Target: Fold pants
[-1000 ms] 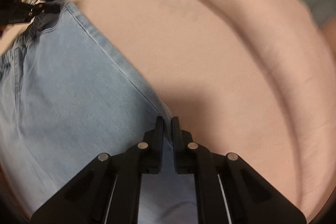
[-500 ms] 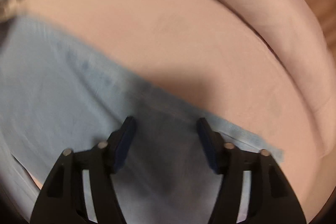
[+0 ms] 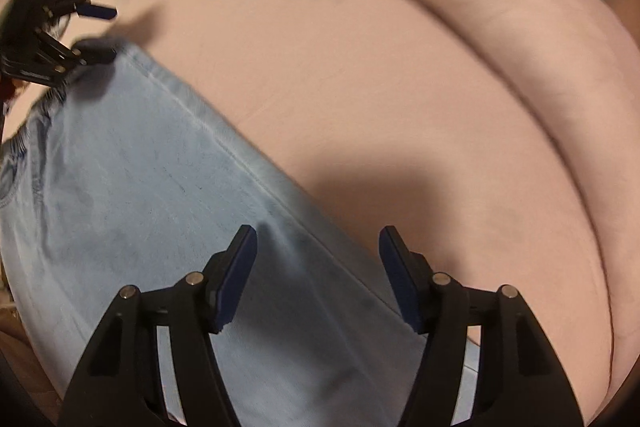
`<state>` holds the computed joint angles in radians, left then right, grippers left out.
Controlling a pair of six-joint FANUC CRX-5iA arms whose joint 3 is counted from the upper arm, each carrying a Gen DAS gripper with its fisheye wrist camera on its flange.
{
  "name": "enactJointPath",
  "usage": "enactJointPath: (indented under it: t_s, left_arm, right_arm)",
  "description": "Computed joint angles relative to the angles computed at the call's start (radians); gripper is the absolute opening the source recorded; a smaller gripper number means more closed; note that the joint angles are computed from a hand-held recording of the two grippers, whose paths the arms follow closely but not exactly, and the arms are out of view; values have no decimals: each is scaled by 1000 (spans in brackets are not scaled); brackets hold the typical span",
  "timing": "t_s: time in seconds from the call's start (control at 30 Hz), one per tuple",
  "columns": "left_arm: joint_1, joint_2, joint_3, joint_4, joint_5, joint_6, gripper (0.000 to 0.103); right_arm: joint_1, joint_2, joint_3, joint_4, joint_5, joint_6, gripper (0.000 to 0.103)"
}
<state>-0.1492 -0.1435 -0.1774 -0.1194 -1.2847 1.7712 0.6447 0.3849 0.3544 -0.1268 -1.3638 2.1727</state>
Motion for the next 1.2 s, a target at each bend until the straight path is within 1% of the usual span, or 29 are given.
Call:
enactJointPath:
  t_s: [0.03, 0.07, 0.1, 0.17, 0.2, 0.23, 0.27, 0.3, 0.33, 0.37, 0.4, 0.5, 0.6, 0.67, 0.73, 0.8, 0.83, 0.87, 0.9, 0.93, 0.97, 1.0, 1.03, 1.07, 1.1, 1.2]
  left_arm:
    - [-9, 10, 3, -3, -3, 6, 76]
    - [-10, 17, 3, -3, 1, 8, 76]
    - [-7, 15, -3, 7, 17, 0, 69]
    - [4, 11, -16, 36, 37, -23, 60]
    - [-3, 10, -15, 30, 42, -25, 52]
    - [-9, 7, -16, 31, 44, -29, 46]
    - [-35, 4, -8, 9, 36, -16, 38]
    - [-52, 4, 1, -13, 31, -4, 30]
    - [-66, -2, 6, -27, 29, 11, 25]
    - [-83, -12, 9, -40, 25, 29, 19]
    - [-99, -26, 13, -59, 24, 48, 18]
    - [-143, -79, 23, -95, 19, 104, 18]
    - [-189, -157, 12, -145, 23, 148, 18]
    - [-244, -210, 27, -197, -5, 189, 18]
    - [-303, -252, 41, -235, -25, 234, 18]
    - [-309, -289, 14, -278, -5, 244, 18]
    - [-355, -302, 21, -314, -27, 274, 18]
    - [-408, -318, 21, -344, -47, 310, 18]
    - [-427, -328, 16, -372, -52, 326, 18]
    - [-479, -342, 12, -402, -73, 362, 18]
    - [-524, -344, 13, -427, -92, 394, 18]
    - [-570, -350, 9, -451, -111, 424, 18]
    - [-646, -351, 10, -493, -152, 471, 18]
    - [-691, -345, 14, -510, -181, 497, 18]
    - [-741, -332, 28, -531, -217, 521, 18]
    - [-853, -321, 8, -555, -269, 595, 18]
  right_arm:
    - [-5, -8, -25, -8, 18, 1, 67]
    - [8, -6, -23, -19, 23, -17, 68]
    - [5, 0, -13, -30, 16, -28, 68]
    - [11, -11, -27, -26, 30, -45, 66]
    - [21, -20, -41, -12, 38, -51, 62]
    - [23, -32, -52, -7, 36, -51, 52]
    - [14, -70, -91, -1, 40, -37, 45]
    - [28, -83, -105, 15, 46, -44, 27]
    - [46, -101, -128, 36, 58, -51, 15]
    - [69, -127, -165, 70, 84, -55, 11]
    - [69, -179, -233, 98, 120, -41, 8]
    - [99, -260, -314, 140, 180, -74, 7]
    - [91, -327, -327, 131, 211, -112, 6]
    - [80, -386, -333, 123, 213, -120, 6]
    - [101, -487, -412, 151, 254, -138, 6]
    - [135, -557, -457, 182, 269, -179, 6]
    - [132, -593, -471, 178, 268, -170, 7]
    - [157, -631, -517, 190, 288, -191, 6]
    - [188, -689, -564, 206, 294, -217, 6]
    - [209, -736, -606, 223, 296, -231, 6]
    - [207, -769, -637, 228, 303, -214, 6]
    - [182, -806, -677, 215, 318, -172, 7]
    - [191, -853, -701, 202, 299, -148, 6]
    - [182, -895, -727, 220, 283, -138, 6]
    - [208, -922, -741, 234, 267, -155, 7]
    - [251, -1004, -794, 251, 213, -176, 7]
